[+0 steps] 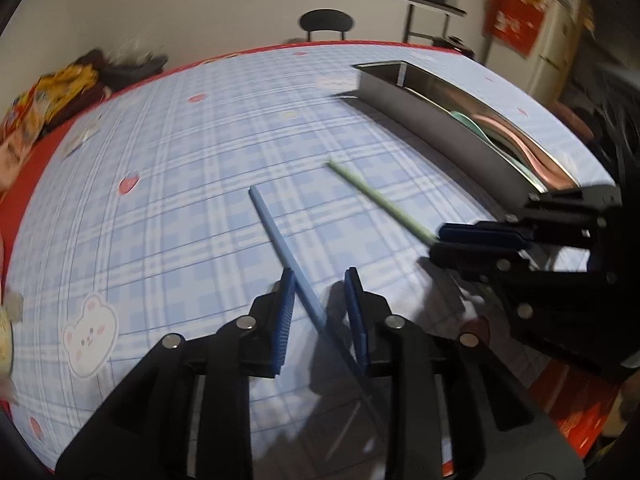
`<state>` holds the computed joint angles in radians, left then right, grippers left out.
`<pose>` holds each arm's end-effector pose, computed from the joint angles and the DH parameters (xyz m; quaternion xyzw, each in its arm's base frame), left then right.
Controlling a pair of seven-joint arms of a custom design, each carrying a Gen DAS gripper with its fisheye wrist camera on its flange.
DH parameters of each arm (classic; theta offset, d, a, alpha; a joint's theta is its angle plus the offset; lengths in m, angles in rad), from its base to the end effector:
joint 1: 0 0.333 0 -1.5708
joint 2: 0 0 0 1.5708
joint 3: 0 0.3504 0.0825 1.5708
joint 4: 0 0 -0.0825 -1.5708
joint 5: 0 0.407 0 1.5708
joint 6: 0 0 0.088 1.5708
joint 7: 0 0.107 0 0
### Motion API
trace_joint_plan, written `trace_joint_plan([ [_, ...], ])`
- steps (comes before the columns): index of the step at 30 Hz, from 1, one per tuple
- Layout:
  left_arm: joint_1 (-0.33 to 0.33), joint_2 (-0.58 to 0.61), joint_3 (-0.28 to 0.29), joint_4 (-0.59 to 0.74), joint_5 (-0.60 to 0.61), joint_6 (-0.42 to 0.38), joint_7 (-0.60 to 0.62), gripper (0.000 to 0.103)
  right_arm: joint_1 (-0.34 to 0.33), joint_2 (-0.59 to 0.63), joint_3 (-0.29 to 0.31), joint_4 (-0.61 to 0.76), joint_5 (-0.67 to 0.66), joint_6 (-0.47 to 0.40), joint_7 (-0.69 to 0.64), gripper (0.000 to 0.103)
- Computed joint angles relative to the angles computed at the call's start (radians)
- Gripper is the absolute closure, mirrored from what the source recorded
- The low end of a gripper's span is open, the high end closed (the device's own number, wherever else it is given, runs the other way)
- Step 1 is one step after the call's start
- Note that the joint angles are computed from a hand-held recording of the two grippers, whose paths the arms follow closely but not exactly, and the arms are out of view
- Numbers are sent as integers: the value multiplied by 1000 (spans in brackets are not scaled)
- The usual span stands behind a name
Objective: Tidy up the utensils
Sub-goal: 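Grasp the blue chopstick with the left tool while the right tool grasps the green chopstick, then lift both chopsticks upright and carry them over the steel tray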
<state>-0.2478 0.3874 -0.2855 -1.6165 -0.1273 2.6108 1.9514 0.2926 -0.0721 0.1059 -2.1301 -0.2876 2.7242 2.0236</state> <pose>0.6581 -0.3469 0.5018 -0.3695 0.8732 -0.2920 0.1254 0.5391 0.2399 0.5394 -0.7198 0.6060 -0.2085 0.2667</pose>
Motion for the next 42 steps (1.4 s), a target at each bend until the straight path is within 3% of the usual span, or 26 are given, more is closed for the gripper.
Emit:
trace_joint_plan([
  [8,-1,-35,-3,-62,-1,46,38,77,-7,-9,-1,-15,-11,22,22,97],
  [10,-9,-39,3,-73,14,63,30,89,-13,-21,-3,-31,-14,50,37,97],
  [15,-8,-49,5,-94,23,107,8,93,-28,-36,6,-49,-54,87,73,97],
  [19,45,-54,-37,-101,-82,126,49,93,-37,-42,10,-58,-69,107,89,97],
  [27,173,-49,-141,-86,-446,93,251,93,-35,-46,4,-71,-29,135,76,97],
  [30,188,-49,-146,-77,-558,60,314,93,-31,-54,-6,-86,27,167,47,97],
  [34,170,-54,-115,-70,-617,38,331,93,-25,-63,-15,-104,102,206,4,97],
  [38,171,-62,-100,-62,-673,-6,330,93,5,-81,-44,-131,239,266,-91,97],
  [42,184,-86,-103,-58,-794,-76,377,94,78,-97,-105,-147,452,310,-243,97],
])
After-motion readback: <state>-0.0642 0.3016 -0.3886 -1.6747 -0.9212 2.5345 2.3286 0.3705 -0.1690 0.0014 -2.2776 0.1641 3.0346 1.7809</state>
